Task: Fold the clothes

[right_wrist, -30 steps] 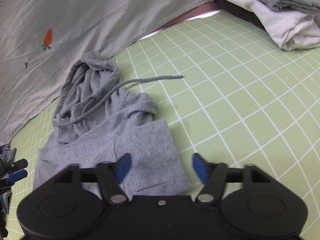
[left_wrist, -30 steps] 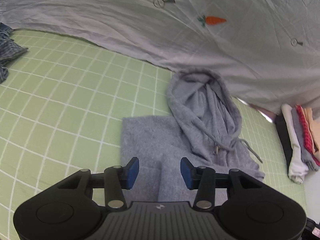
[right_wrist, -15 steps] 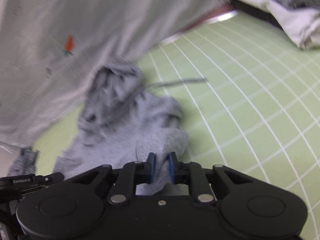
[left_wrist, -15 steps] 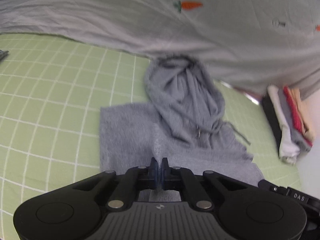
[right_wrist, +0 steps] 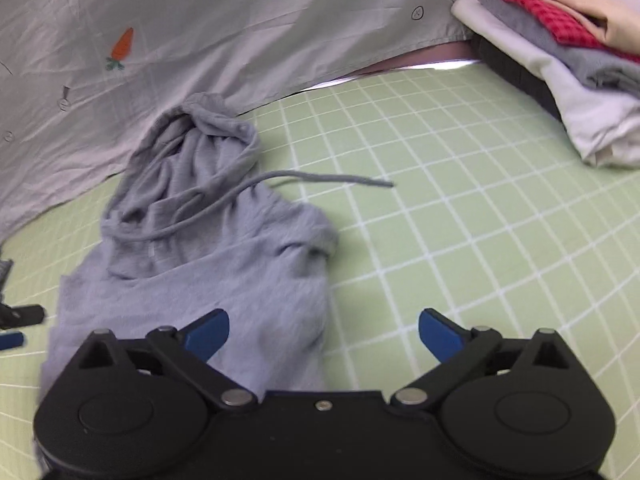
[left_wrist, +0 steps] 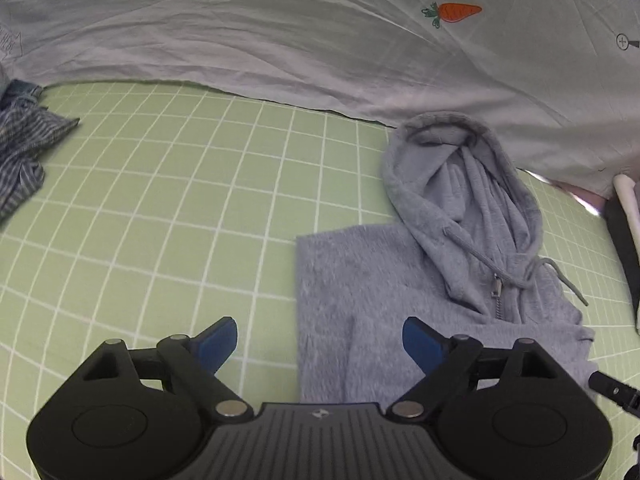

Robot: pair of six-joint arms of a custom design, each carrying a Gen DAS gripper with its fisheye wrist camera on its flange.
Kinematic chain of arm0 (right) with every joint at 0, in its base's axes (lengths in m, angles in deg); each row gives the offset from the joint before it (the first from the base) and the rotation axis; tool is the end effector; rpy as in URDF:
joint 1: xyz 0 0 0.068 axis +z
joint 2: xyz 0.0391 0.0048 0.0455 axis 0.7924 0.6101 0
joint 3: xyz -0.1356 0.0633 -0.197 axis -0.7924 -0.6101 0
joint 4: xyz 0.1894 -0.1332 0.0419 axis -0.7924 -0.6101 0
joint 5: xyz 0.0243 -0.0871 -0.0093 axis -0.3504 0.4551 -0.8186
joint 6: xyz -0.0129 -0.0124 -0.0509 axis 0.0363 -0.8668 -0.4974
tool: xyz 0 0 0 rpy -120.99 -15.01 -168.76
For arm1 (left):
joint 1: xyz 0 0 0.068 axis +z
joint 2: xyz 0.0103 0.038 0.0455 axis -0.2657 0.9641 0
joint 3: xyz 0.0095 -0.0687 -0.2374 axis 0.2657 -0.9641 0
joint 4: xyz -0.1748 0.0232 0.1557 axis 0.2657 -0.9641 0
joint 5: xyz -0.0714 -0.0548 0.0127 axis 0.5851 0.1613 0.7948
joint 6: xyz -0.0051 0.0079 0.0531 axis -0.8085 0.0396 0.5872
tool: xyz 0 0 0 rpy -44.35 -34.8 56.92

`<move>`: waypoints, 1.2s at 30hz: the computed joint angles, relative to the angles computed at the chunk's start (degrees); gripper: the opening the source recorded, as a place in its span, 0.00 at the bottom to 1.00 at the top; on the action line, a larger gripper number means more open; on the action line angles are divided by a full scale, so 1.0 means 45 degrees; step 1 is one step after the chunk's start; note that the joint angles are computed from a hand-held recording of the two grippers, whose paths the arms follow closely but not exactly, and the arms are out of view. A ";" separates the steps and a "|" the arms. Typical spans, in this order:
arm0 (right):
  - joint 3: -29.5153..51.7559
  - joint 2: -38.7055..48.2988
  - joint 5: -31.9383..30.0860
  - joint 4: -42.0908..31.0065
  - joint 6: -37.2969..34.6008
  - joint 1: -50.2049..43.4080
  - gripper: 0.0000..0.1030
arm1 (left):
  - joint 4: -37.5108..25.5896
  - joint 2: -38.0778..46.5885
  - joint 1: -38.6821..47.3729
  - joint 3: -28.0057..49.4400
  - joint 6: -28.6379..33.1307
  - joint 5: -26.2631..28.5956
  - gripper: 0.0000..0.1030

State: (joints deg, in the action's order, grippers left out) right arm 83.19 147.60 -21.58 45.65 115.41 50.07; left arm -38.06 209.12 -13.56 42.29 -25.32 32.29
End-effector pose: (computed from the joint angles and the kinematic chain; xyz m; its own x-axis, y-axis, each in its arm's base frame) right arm 0.2240 -0.0143 0.0816 -0.6579 0.4820 -0.5786 0.4834 0.8595 0.1664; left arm 0.3875 0.0018 0.1064 -0.8568 0.1201 -0.5014 0.2459 0.9499 -0.1928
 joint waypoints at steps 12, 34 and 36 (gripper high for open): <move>0.5277 0.5484 0.0150 0.0552 -0.4536 -0.1894 0.69 | -0.0556 0.1135 -0.0337 0.1078 -0.0083 -0.1156 0.88; -0.0069 -0.3198 -0.1177 0.0315 -0.1972 -0.0066 0.03 | -0.0113 -0.1129 0.0444 -0.1166 -0.0666 -0.0494 0.89; -0.0759 -0.5012 -0.0752 -0.0655 -0.1508 0.0843 0.03 | -0.0064 -0.1498 0.0553 -0.1597 -0.0592 -0.0304 0.89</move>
